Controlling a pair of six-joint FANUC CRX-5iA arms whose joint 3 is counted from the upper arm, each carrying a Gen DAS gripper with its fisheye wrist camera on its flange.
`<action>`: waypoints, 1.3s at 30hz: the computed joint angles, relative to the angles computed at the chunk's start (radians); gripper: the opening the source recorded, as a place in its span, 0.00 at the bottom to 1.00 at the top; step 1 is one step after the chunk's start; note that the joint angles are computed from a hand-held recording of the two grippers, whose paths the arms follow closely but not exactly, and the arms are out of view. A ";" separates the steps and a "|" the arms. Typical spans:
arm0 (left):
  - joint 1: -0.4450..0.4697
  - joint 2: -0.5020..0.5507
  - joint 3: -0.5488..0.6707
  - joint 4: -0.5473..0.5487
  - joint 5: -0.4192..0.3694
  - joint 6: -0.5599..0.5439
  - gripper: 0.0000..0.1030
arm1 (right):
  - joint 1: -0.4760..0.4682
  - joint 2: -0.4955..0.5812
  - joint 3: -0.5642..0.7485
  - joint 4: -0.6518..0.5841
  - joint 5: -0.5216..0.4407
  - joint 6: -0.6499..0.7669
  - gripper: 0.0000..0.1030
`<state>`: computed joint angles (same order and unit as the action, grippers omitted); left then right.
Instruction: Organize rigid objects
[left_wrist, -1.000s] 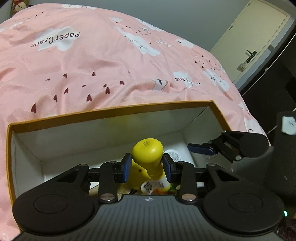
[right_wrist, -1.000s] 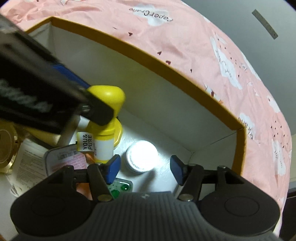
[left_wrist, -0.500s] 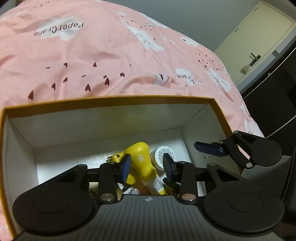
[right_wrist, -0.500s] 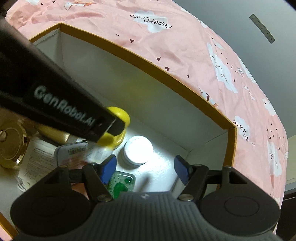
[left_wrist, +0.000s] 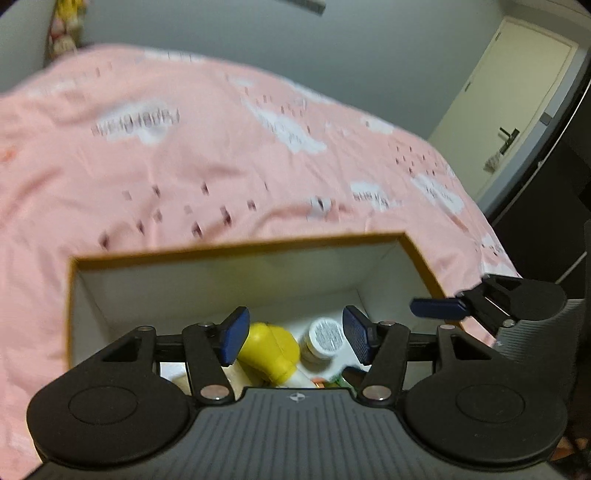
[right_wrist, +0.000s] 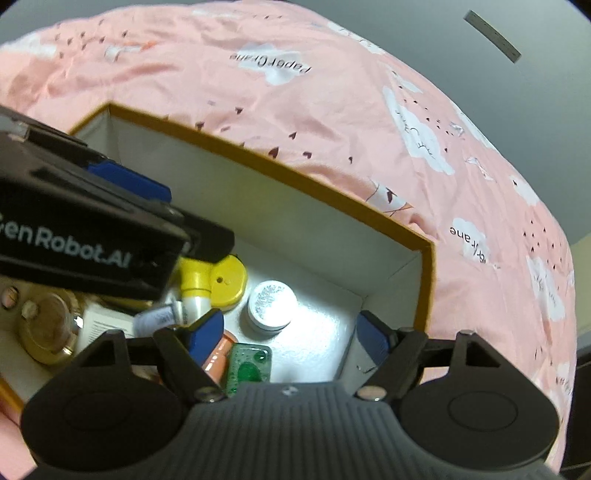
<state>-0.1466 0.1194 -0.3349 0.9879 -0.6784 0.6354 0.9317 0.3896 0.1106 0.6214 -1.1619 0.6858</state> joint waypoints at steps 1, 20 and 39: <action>-0.006 -0.022 -0.021 0.018 0.031 -0.031 0.65 | 0.010 -0.009 -0.005 0.004 0.001 -0.021 0.76; -0.141 -0.415 -0.406 0.795 0.368 -0.874 0.73 | 0.238 -0.190 -0.253 0.392 0.057 -0.679 0.95; -0.030 -0.488 -0.545 0.777 0.363 -0.843 0.85 | 0.344 -0.085 -0.279 0.485 -0.091 -1.100 0.97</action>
